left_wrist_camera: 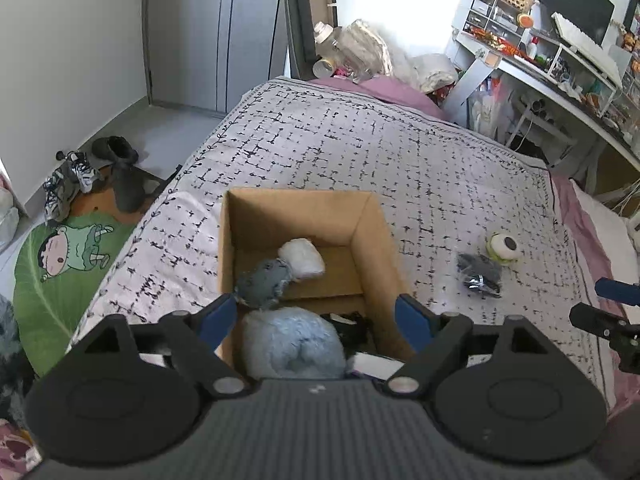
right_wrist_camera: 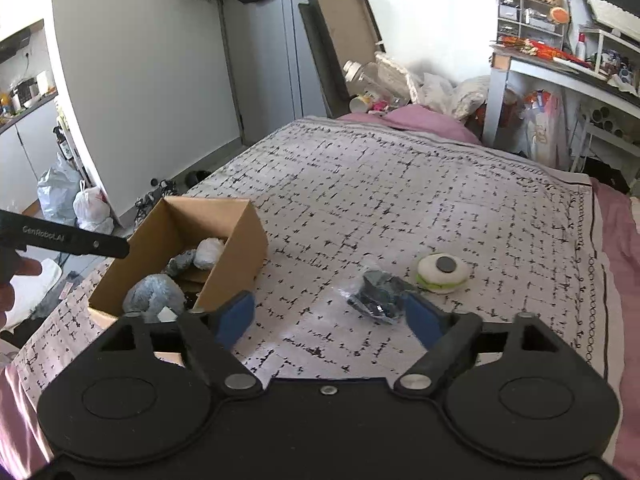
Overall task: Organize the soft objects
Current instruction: 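Withdraw both tools from the box toward the black bag and round plush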
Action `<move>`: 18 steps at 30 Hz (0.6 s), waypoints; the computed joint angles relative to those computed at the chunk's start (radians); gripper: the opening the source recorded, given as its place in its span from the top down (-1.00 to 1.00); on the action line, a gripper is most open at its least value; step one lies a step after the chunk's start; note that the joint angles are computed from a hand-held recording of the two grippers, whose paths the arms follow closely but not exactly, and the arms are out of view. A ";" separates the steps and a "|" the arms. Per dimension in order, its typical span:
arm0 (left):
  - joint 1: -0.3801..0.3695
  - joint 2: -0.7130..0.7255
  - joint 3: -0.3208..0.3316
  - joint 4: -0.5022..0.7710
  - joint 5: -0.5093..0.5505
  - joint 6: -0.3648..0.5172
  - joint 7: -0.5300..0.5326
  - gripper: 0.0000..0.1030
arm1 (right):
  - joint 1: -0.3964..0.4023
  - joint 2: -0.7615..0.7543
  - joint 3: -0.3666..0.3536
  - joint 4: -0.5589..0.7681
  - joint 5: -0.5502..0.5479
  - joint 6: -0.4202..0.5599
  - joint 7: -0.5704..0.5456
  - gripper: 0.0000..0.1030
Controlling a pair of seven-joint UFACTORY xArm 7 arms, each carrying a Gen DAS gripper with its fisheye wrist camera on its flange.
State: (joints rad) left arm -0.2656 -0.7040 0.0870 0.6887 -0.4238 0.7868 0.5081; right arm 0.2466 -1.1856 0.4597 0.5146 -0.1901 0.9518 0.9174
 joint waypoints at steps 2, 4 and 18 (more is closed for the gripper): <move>0.005 -0.017 -0.014 -0.008 0.003 0.008 -0.023 -0.70 | 0.008 -0.031 -0.006 -0.008 -0.004 0.012 -0.002 -0.90; 0.004 -0.040 -0.027 -0.020 0.008 0.012 -0.042 -0.72 | 0.014 -0.057 -0.012 -0.016 -0.004 0.025 -0.011 -0.96; -0.054 -0.154 -0.060 -0.077 0.033 0.007 -0.107 -1.00 | 0.043 -0.208 -0.047 -0.083 0.039 0.064 -0.069 -1.00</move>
